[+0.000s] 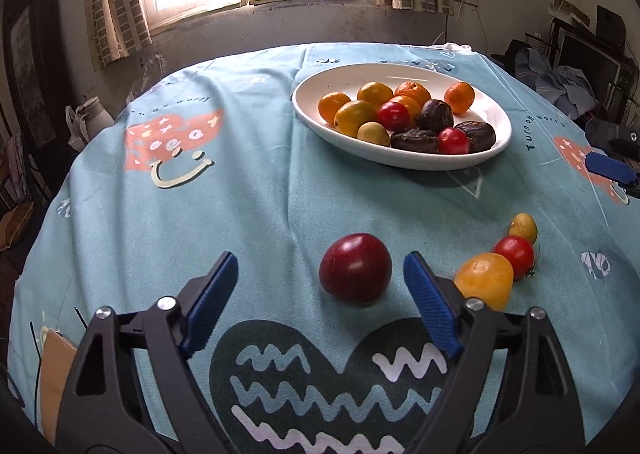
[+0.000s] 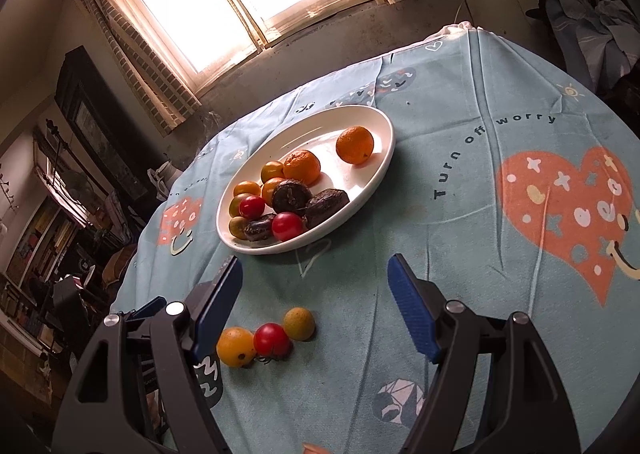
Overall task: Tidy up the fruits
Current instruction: 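Grasp a red plum with the left tool while the right tool grasps a yellow citrus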
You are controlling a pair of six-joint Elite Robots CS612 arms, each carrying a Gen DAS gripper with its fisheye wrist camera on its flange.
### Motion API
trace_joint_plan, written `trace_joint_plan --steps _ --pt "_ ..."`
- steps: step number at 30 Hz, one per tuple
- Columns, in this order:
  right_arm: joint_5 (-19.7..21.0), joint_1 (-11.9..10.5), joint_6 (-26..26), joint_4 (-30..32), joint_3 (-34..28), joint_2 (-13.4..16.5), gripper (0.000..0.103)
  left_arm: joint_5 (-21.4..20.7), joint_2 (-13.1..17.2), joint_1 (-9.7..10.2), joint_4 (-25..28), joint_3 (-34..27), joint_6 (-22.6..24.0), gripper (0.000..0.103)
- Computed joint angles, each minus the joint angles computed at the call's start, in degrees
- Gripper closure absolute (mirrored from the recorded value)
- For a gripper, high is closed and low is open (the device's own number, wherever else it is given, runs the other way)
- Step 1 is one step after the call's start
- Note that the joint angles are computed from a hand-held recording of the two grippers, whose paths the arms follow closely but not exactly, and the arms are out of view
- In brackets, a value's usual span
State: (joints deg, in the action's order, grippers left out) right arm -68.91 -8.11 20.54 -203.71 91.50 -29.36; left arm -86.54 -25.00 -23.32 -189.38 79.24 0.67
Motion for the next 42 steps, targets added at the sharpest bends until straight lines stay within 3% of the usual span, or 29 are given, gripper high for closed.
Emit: trace_joint_plan --steps 3,8,12,19,22,32,37,42 --pt "-0.14 0.09 -0.09 0.5 -0.13 0.04 0.028 -1.29 0.13 -0.02 1.04 -0.29 1.02 0.036" --pt "0.06 0.32 -0.96 1.11 -0.21 0.05 0.028 -3.39 0.61 0.2 2.44 -1.57 0.3 0.04" --pt "1.84 0.58 -3.39 5.54 -0.85 0.03 0.028 -7.15 1.03 0.44 5.77 -3.21 1.36 0.063" --pt "3.83 0.66 -4.8 9.53 -1.2 -0.01 0.032 -8.34 1.04 0.6 5.62 -3.24 1.28 0.063" --pt "4.75 0.7 -5.64 11.41 -1.46 0.04 0.042 -6.84 0.84 0.41 4.11 -2.68 1.56 0.063" --pt "6.86 0.98 -6.12 16.85 -3.28 1.14 0.058 -6.13 0.82 0.21 4.61 -2.62 2.22 0.063" --pt "6.92 1.17 -5.24 15.76 -3.94 1.71 0.058 -6.22 0.88 0.19 5.41 -2.88 2.34 0.063" --pt "7.24 1.33 -4.87 14.48 -4.61 2.29 0.067 -6.3 0.87 0.17 5.65 -2.94 2.37 0.063"
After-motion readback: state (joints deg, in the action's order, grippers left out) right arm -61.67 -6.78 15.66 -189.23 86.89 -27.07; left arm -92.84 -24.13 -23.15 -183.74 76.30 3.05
